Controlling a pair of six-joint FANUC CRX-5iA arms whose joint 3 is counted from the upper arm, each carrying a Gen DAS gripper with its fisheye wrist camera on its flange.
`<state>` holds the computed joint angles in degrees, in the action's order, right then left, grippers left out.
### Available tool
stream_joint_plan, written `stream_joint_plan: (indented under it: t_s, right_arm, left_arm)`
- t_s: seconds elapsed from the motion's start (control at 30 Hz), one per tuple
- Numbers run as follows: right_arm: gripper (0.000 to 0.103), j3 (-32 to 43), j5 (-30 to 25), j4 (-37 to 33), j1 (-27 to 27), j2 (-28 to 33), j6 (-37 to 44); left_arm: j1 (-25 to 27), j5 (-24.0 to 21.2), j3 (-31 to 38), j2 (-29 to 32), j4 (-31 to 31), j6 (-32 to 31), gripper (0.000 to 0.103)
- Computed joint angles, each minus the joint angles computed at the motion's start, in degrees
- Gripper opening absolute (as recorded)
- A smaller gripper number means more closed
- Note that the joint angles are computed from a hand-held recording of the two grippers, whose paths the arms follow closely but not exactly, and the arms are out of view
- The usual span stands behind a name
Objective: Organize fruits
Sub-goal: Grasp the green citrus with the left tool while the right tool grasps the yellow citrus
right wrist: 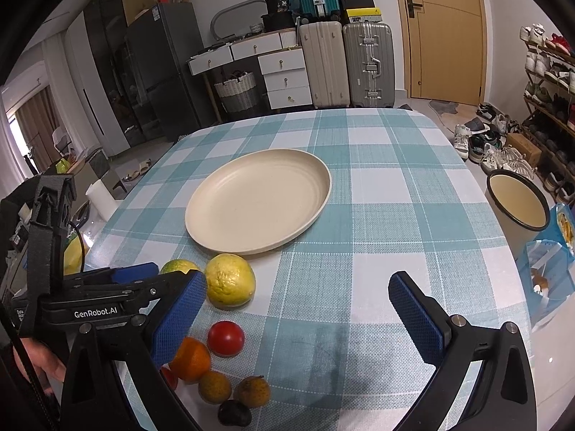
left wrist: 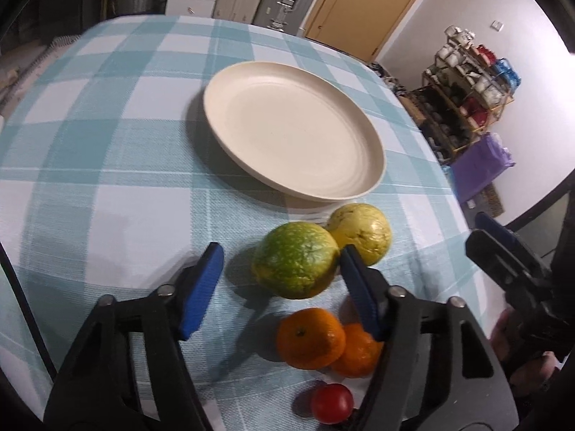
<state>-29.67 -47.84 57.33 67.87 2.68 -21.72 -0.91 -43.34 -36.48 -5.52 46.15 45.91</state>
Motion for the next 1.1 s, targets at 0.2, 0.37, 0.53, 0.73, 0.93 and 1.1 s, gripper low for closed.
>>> stream_joint_plan:
  t_s: [0.2,0.37,0.53,0.73,0.93,1.1]
  right_arm:
    - [0.103,0.17,0.03,-0.38,0.0,0.14,0.06]
    - [0.103,0.15,0.25,-0.53,-0.09,0.19,0.25]
    - [0.103,-0.21,1.12,-0.11,-0.39,0.12,-0.19]
    - [0.103,-0.44,3.65,-0.03,-1.35,0.43,-0.08]
    - [0.103,-0.08,6.06,-0.16,-2.27,1.1,0.5]
    - [0.103,-0.98,11.58,1.26,-4.34,1.2,-0.05]
  left_arm:
    - [0.36,-2.34,-1.04,1.24,5.56,-3.79,0.047]
    - [0.75,-2.9,-1.13,0.96,5.55,-3.43,0.047]
    - [1.8,-4.52,-1.34,1.08,6.77,-4.03,0.047]
    - [2.65,-5.41,-1.31,1.32,6.84,-4.36,0.047]
    - [3.61,-5.83,-1.93,0.7,7.88,-5.51,0.046]
    - [5.04,-6.31,-2.04,-0.29,8.62,-6.08,0.046]
